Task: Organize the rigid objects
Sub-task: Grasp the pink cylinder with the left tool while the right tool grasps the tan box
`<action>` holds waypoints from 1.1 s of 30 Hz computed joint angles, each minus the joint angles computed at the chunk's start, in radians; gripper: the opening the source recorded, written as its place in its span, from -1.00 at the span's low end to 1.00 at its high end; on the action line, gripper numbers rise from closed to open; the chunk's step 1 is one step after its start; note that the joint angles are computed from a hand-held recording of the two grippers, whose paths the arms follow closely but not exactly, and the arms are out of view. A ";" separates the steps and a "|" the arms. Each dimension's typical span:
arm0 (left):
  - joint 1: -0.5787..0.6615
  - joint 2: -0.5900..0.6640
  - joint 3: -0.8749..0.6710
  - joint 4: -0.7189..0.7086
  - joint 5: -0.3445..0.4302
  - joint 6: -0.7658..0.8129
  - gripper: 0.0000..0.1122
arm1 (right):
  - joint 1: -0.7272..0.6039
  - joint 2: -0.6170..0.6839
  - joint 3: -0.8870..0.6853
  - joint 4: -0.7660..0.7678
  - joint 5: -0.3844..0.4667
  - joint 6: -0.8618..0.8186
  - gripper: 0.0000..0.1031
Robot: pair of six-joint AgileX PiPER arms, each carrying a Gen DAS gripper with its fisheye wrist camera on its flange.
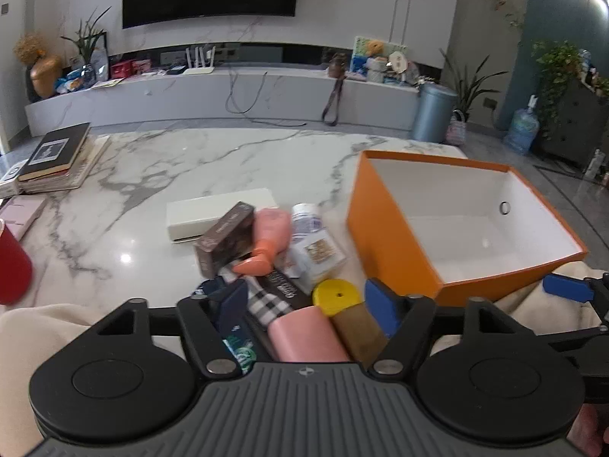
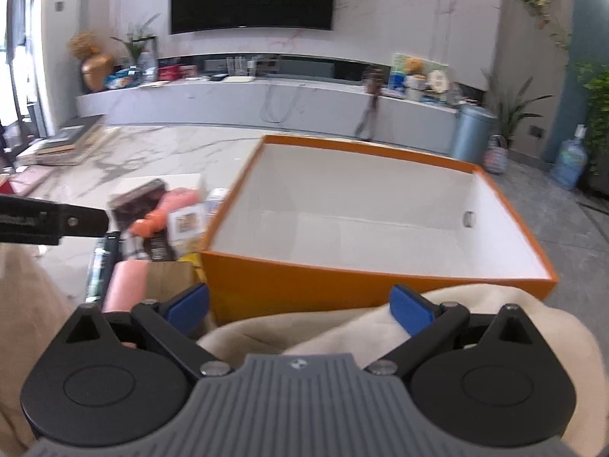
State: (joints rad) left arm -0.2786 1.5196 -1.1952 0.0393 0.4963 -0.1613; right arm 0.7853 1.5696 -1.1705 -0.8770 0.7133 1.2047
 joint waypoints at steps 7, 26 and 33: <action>0.053 0.079 -0.099 -0.176 0.169 0.163 0.19 | -0.107 0.022 -0.053 0.450 -0.164 -0.405 0.19; 0.054 0.216 -0.228 -0.177 0.305 0.188 0.18 | -0.171 0.236 -0.278 0.895 -0.080 -0.845 0.00; 0.054 0.269 -0.265 -0.189 0.329 0.189 0.17 | -0.177 0.260 -0.284 0.944 -0.098 -0.870 -0.01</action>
